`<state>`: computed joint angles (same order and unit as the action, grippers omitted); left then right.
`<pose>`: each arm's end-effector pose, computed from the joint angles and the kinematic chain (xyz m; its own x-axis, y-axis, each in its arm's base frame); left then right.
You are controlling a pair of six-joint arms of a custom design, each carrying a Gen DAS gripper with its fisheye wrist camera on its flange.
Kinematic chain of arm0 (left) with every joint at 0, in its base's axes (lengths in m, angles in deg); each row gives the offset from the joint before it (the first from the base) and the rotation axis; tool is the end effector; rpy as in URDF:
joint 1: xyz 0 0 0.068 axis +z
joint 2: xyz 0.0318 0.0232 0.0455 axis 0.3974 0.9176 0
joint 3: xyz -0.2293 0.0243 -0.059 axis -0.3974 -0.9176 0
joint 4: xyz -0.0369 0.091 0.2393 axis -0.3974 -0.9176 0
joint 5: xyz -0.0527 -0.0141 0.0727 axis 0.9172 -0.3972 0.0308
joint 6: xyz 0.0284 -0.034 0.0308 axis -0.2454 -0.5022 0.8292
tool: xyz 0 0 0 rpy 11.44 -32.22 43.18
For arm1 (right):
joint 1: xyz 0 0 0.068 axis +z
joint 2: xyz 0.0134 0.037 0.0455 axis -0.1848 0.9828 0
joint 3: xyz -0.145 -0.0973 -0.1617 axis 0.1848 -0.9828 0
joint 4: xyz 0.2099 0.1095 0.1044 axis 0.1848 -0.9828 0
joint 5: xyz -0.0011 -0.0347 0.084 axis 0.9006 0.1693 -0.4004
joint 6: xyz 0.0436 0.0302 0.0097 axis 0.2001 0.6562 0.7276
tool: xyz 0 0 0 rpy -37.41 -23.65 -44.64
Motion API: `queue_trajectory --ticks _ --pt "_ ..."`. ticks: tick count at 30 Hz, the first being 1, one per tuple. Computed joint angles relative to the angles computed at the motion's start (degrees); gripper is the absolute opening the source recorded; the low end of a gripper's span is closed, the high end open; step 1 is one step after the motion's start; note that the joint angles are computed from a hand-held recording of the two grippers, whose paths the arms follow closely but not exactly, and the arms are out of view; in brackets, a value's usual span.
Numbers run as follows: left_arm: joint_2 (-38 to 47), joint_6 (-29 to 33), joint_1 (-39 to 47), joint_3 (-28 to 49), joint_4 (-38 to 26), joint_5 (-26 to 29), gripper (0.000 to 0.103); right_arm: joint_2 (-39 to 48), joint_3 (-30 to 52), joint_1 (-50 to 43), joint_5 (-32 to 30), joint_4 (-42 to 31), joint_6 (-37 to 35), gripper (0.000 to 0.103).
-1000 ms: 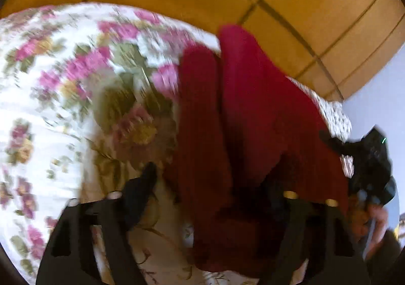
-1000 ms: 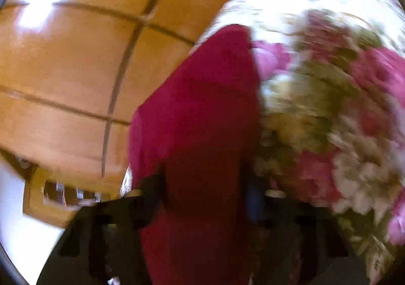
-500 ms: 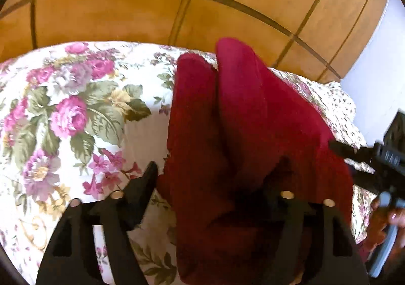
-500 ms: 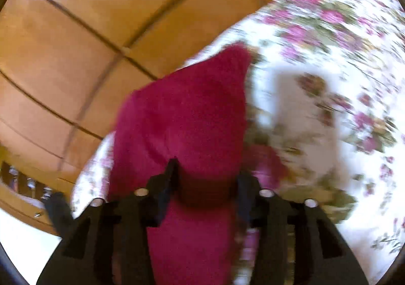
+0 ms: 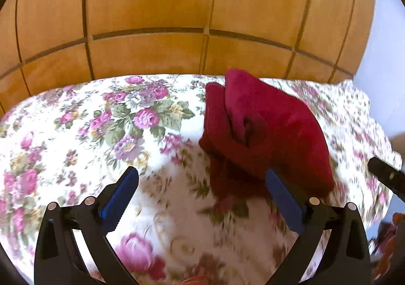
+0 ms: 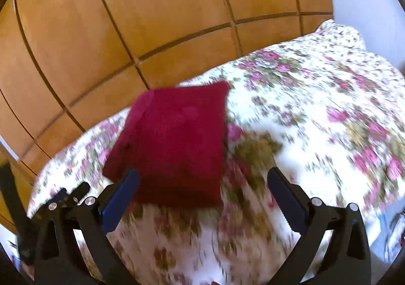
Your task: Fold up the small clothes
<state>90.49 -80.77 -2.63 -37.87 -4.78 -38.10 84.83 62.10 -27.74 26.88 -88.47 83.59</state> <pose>0.2492 -0.1189 0.1681 -0.6590 0.1027 -0.7451 0.2641 0.9592 -0.1014 0.1654 -0.0441 0.1907 -0.6241 0.4074 -0.6667 0.3021 0.9128 0.2749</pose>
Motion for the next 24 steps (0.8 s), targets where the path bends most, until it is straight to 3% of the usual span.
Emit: queue_trajectory --ticks 4,8,24 --pt "-10.84 2.41 -3.76 -7.26 -0.18 -6.17 0.099 -14.05 -5.12 5.59 7.03 -6.77 1.23 0.101" --pt "-16.05 2.9 -5.98 -10.18 -1.66 -9.02 0.099 -18.3 -6.9 8.01 10.81 -9.67 2.0 0.101" --pt "-18.77 1.58 -7.65 -11.22 -4.43 -9.64 0.099 -19.23 -7.35 8.84 9.73 -10.14 1.6 0.101"
